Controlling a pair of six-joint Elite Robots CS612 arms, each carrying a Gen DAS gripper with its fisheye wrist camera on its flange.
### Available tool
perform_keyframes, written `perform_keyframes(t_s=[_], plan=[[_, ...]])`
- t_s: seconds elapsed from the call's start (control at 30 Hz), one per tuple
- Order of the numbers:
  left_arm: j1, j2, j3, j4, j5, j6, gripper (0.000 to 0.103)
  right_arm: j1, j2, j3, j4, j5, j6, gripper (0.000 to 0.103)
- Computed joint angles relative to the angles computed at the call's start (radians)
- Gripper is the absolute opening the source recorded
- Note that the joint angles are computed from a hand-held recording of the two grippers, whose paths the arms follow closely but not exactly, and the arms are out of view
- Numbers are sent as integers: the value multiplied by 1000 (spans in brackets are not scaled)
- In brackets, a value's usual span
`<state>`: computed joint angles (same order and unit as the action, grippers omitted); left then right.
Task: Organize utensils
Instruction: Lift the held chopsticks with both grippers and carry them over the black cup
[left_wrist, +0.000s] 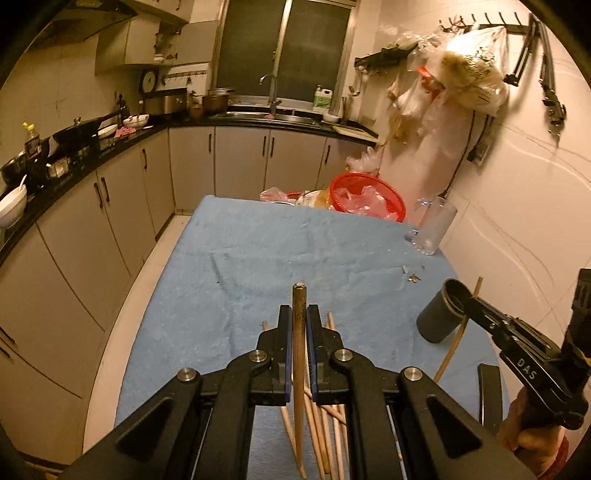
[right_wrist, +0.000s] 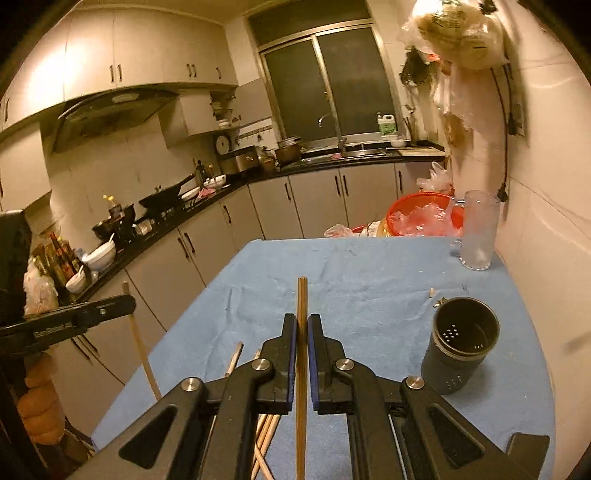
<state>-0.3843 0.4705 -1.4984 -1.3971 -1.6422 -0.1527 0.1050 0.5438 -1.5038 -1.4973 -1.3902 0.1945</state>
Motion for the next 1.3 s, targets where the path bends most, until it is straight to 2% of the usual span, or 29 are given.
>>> perform_keyframes(t_s=[0.77, 1.03, 1.3], plan=[[-40, -32, 26, -12, 17, 37, 7, -52, 29, -79, -71, -10, 63, 6], [-61, -58, 55, -34, -13, 49, 7, -76, 30, -95, -91, -32, 87, 6], [-90, -98, 109, -89, -43, 60, 7, -101, 5, -73, -145, -72, 98, 6]])
